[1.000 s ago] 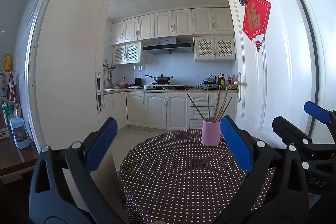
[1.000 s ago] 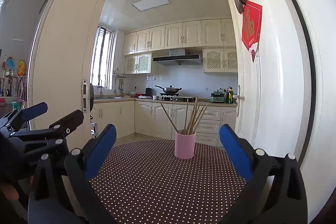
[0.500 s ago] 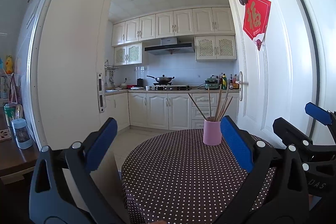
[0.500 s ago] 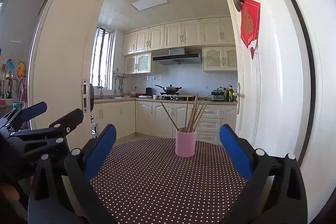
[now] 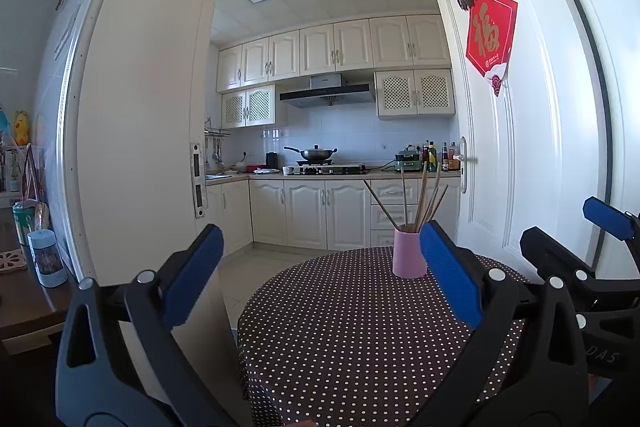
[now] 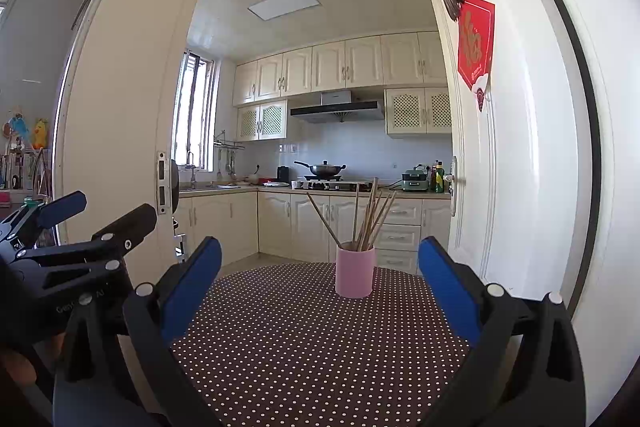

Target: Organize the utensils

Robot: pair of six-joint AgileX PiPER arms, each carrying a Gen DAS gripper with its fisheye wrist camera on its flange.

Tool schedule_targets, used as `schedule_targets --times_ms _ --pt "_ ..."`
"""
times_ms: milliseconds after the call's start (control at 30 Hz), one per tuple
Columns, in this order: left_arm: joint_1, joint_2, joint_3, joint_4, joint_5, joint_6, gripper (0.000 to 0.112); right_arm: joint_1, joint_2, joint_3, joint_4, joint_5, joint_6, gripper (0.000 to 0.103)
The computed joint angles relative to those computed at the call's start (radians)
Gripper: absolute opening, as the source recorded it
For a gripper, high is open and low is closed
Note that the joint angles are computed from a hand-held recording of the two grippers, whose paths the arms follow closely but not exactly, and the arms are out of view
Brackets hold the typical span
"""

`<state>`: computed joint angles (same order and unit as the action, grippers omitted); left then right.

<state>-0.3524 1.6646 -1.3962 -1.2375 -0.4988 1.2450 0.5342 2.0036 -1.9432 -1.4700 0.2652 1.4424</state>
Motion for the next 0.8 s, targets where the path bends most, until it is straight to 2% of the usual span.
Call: schedule_targets --times_ms 800 --pt "0.002 0.018 -0.029 -0.04 -0.012 0.038 0.097 -0.001 0.022 -0.044 0.158 -0.011 -0.142 0.095"
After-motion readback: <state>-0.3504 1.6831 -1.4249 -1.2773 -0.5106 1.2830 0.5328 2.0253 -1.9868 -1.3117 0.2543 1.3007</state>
